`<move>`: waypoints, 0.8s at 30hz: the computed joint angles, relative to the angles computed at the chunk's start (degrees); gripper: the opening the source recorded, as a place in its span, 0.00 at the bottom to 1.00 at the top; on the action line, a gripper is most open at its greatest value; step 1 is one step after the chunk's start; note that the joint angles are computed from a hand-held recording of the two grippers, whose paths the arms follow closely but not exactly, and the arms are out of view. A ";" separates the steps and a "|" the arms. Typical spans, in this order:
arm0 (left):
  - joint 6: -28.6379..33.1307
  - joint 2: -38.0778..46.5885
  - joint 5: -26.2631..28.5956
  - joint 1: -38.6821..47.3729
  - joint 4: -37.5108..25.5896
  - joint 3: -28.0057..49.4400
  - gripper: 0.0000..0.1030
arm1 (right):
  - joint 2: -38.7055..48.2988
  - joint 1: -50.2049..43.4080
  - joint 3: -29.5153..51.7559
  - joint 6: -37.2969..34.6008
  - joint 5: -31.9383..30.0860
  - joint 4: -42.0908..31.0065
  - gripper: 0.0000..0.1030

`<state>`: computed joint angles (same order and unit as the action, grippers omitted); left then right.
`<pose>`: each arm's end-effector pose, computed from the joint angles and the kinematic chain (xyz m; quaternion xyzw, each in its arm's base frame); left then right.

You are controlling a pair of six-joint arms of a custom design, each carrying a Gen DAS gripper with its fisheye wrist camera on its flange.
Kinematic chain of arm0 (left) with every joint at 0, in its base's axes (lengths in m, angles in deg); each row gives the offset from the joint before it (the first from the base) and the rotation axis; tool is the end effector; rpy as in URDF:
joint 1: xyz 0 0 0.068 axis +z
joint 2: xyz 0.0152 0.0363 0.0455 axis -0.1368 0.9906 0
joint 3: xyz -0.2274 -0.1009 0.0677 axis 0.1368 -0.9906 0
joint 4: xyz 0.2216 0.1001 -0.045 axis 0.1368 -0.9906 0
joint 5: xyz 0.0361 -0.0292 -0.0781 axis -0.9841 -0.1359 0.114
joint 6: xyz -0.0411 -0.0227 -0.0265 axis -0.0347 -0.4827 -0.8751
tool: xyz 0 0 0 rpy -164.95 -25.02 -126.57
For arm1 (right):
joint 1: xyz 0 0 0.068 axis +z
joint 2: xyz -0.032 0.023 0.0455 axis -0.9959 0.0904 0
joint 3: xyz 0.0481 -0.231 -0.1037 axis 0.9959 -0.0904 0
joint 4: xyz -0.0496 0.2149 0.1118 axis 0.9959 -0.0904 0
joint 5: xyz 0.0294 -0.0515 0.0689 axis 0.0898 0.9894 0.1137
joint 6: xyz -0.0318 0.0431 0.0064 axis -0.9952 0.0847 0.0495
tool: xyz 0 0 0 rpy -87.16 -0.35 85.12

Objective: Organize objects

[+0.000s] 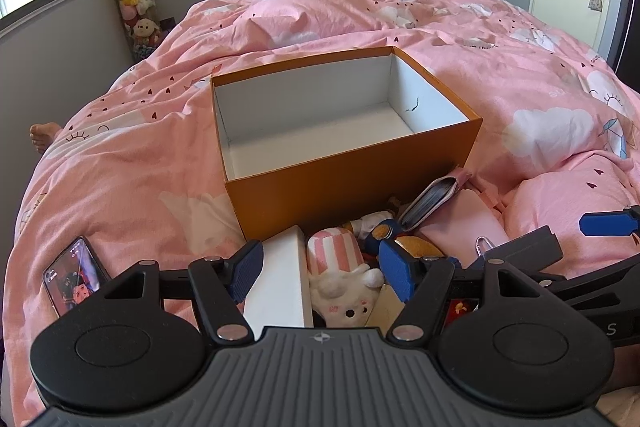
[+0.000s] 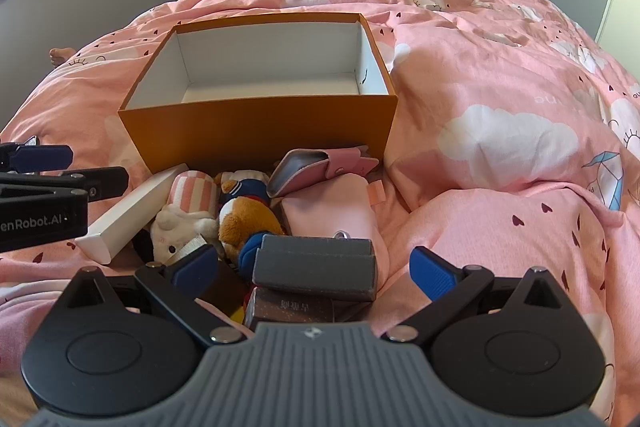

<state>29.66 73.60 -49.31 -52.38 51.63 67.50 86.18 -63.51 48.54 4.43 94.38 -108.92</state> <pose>0.2314 -0.2096 0.2091 0.1563 0.9156 -0.0217 0.3699 0.1934 0.0706 0.2086 -0.0659 0.9359 0.0367 0.3442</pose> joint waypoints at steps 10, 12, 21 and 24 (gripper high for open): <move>1.22 0.01 3.39 2.00 -0.89 0.39 0.75 | 0.65 -1.03 0.08 -0.73 -1.90 0.17 0.99; 1.72 0.40 5.63 3.78 -2.51 1.15 0.72 | 1.41 -1.26 0.47 -1.34 -2.45 0.60 0.98; 3.56 2.90 15.56 12.99 -8.89 4.66 0.41 | 10.42 -2.13 7.34 -3.15 -9.84 0.38 0.67; 4.22 4.06 19.51 15.41 -9.86 6.07 0.38 | 15.28 -2.43 11.01 -3.86 -13.56 -0.41 0.52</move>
<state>33.88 77.66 -29.80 -36.96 41.76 73.56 101.46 -65.94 59.55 0.56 80.82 -109.33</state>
